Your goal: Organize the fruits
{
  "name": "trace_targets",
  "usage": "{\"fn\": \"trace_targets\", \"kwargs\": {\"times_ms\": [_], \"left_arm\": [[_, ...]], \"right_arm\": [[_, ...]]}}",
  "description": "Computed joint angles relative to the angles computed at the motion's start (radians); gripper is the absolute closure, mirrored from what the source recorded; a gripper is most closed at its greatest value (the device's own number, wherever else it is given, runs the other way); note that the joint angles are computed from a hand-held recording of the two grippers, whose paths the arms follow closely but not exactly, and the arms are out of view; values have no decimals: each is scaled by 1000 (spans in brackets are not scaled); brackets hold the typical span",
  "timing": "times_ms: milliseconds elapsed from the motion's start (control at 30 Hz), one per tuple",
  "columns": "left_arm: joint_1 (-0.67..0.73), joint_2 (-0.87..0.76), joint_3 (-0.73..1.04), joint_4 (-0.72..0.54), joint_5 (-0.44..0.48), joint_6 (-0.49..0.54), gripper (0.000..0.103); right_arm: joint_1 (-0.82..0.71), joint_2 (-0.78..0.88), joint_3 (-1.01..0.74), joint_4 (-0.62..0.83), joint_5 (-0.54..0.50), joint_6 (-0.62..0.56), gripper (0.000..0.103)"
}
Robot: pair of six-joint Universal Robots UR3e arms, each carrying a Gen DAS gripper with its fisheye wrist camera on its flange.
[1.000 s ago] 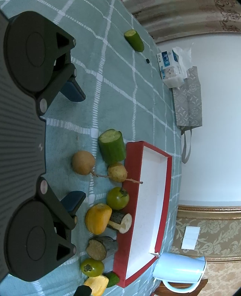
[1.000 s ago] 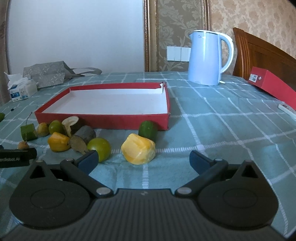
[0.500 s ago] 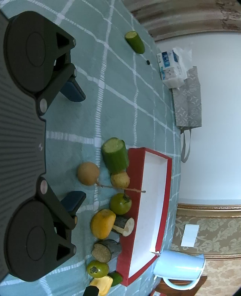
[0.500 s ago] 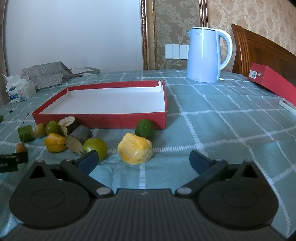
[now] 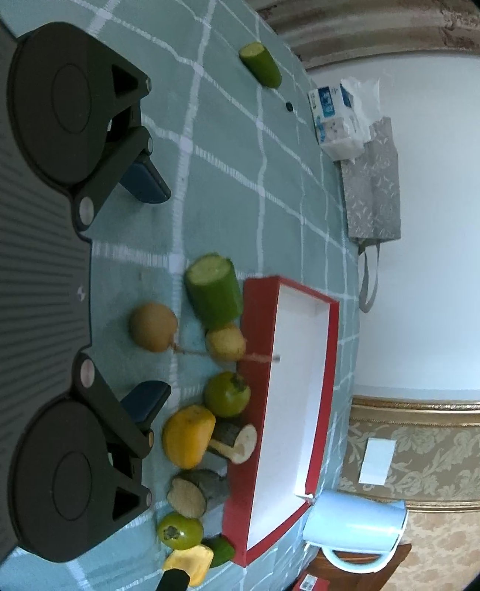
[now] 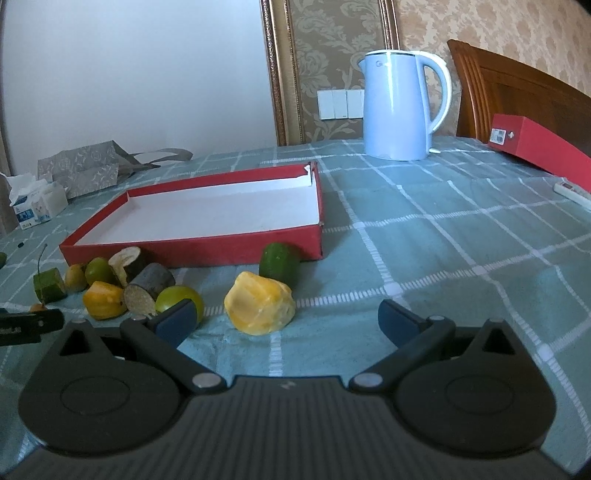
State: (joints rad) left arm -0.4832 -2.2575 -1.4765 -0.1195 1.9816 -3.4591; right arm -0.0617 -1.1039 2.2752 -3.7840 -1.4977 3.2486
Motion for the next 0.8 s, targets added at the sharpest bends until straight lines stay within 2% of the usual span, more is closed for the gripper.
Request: {"fn": "trace_targets", "kwargs": {"times_ms": [100,167,300,367,467,500,667,800], "left_arm": [[-10,-16,12,14,5,5,6],[-18,-25,21,12,24,3,25],[-9,-11,-8,42,-11,-2,40],[-7,-5,-24,62,-17,-2,57],[-5,0,-47,95,-28,3,74],[-5,1,-53,102,-28,0,77],[1,6,-102,178,-43,-11,78],[7,6,-112,218,-37,-12,78]], "right_arm": [[-5,4,7,-19,7,-2,0],[-7,6,15,-37,9,-2,0],[-1,14,18,-60,-2,-4,0],[5,20,19,-76,-14,-2,0],[5,19,17,-73,-14,0,0],[2,17,19,-74,-10,2,0],[-9,14,32,-86,0,4,0],[-40,-15,84,-102,60,-59,0]]}}
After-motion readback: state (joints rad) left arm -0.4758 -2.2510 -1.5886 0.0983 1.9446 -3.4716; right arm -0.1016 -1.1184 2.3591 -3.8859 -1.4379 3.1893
